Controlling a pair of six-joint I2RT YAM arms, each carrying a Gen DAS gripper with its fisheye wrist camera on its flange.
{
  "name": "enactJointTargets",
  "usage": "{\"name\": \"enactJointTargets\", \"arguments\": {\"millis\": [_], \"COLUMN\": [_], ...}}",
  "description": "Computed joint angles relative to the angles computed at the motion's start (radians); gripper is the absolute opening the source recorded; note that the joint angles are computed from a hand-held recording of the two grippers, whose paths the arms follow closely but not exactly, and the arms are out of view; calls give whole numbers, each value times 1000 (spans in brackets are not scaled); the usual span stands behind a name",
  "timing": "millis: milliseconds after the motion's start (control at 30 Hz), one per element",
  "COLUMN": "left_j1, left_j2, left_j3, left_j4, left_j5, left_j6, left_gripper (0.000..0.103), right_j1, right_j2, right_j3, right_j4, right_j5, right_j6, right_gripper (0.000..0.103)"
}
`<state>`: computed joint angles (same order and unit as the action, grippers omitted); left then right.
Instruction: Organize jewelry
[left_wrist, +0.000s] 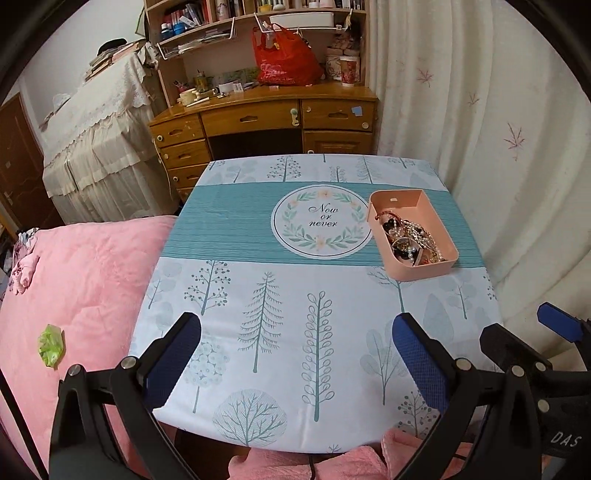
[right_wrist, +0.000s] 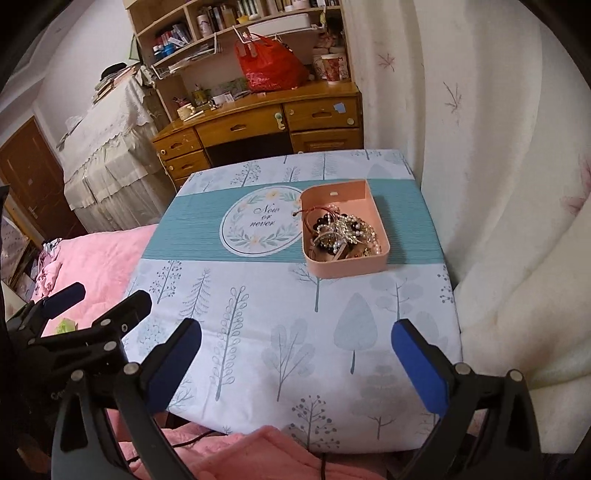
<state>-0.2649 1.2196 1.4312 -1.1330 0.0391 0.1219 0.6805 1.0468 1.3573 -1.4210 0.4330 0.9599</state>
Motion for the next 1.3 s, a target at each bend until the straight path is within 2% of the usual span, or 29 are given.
{"name": "enactJointTargets", "arguments": {"millis": [467,1300], "left_j1": [7,23], "left_j2": [-4,18], "left_j3": [9,13], "left_j4": [-10,-12], "left_j5": [-4,-6], "left_j6": [11,17], "left_gripper": [102,102], "right_j1": [44,11], "right_j2": [47,81], "right_j3": [40,44], "right_j4": [-66,-68], "right_j5": [38,10], "right_j6": [68,39], "right_gripper": [103,103]}}
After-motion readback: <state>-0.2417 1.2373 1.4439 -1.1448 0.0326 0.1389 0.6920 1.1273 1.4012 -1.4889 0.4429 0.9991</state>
